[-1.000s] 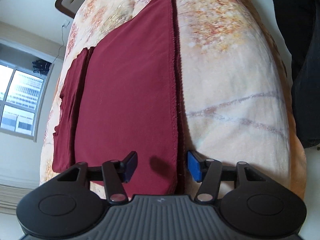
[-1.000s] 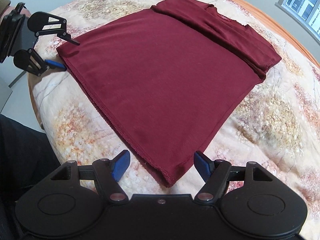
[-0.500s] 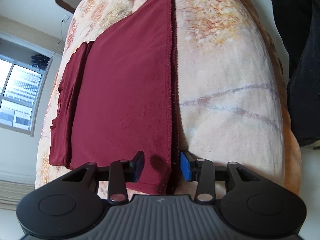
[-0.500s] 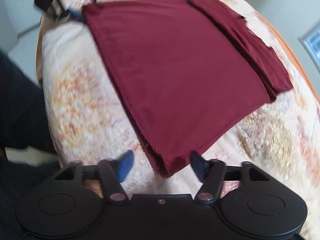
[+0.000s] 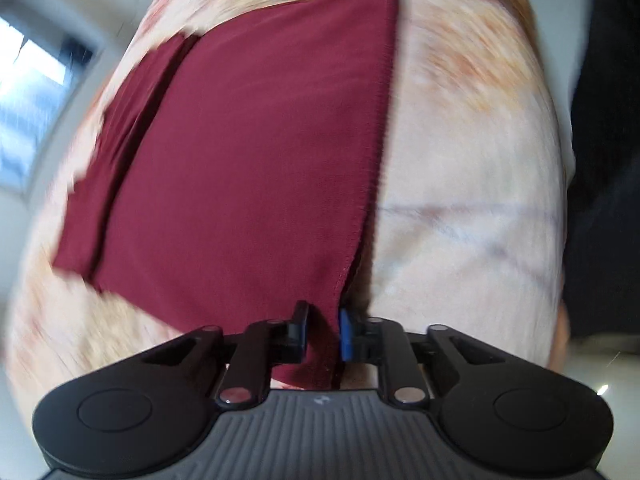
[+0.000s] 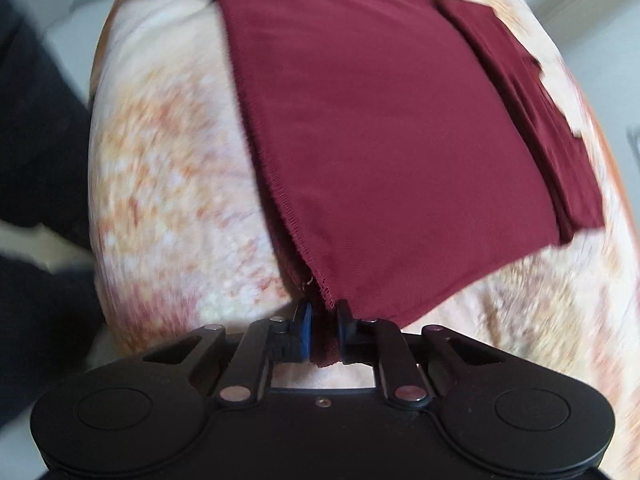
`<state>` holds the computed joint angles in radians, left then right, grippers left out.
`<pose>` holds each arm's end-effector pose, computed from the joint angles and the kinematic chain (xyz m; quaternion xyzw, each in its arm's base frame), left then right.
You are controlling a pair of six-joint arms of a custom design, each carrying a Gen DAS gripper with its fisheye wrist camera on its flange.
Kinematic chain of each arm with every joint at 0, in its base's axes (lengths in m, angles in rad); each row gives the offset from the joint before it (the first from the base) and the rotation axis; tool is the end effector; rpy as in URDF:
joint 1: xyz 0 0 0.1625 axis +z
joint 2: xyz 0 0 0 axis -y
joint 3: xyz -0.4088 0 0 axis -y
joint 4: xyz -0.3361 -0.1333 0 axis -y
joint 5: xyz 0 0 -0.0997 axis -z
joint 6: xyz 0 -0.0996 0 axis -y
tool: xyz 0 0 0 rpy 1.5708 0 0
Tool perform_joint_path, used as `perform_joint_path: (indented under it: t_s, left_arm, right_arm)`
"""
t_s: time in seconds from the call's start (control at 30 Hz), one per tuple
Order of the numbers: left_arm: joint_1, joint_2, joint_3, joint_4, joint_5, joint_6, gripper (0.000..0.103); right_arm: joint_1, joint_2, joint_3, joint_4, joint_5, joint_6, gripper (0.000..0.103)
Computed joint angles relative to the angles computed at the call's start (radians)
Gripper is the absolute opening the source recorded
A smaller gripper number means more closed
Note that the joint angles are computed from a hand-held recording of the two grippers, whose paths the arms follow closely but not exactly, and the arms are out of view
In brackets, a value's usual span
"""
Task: Fold small clothes
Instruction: 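Lift the hem with both grippers, fold it toward the collar, release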
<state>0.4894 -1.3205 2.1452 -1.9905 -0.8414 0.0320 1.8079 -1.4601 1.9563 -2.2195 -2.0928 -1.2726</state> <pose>-0.2519 -0.3604 0.2042 0.5444 0.7391 -0.0124 0.3965 0.1876 -0.4201 0.3386 0.6457 -0.7151 -0.0634 0.2600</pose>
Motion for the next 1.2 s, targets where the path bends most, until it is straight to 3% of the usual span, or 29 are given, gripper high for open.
perform_joint_path:
  t_s: [0.07, 0.17, 0.37, 0.53, 0.77, 0.93, 1.07, 1.13, 1.2]
  left_arm:
    - [0.043, -0.011, -0.057, 0.024, -0.054, -0.074, 0.009]
    - [0.097, -0.031, -0.110, 0.021, -0.104, -0.124, 0.006]
    - [0.203, -0.048, -0.195, -0.071, -0.158, -0.167, 0.004]
    - [0.297, -0.018, -0.290, -0.181, -0.153, -0.135, 0.004]
    - [0.468, 0.137, -0.491, -0.325, -0.192, -0.023, 0.004]
    - [0.543, 0.237, -0.593, -0.393, -0.189, -0.043, 0.004]
    - [0.589, 0.291, -0.645, -0.371, -0.204, -0.103, 0.004]
    - [0.597, 0.302, -0.653, -0.347, -0.208, -0.124, 0.006]
    - [0.598, 0.304, -0.649, -0.361, -0.200, -0.148, 0.014]
  right_arm:
    - [-0.012, 0.018, -0.088, 0.114, 0.044, 0.117, 0.011]
    - [-0.025, 0.050, -0.192, 0.233, 0.095, 0.221, 0.012]
    - [-0.024, 0.157, -0.377, 0.360, 0.145, 0.287, 0.011]
    - [-0.022, 0.287, -0.561, 0.399, 0.159, 0.356, 0.011]
    - [-0.057, 0.482, -0.800, 0.390, 0.216, 0.469, 0.011]
    - [-0.119, 0.605, -0.940, 0.364, 0.324, 0.531, 0.011]
    - [-0.165, 0.706, -1.078, 0.430, 0.366, 0.595, 0.011]
    - [-0.184, 0.744, -1.150, 0.494, 0.390, 0.641, 0.017]
    - [-0.202, 0.748, -1.171, 0.514, 0.422, 0.688, 0.030]
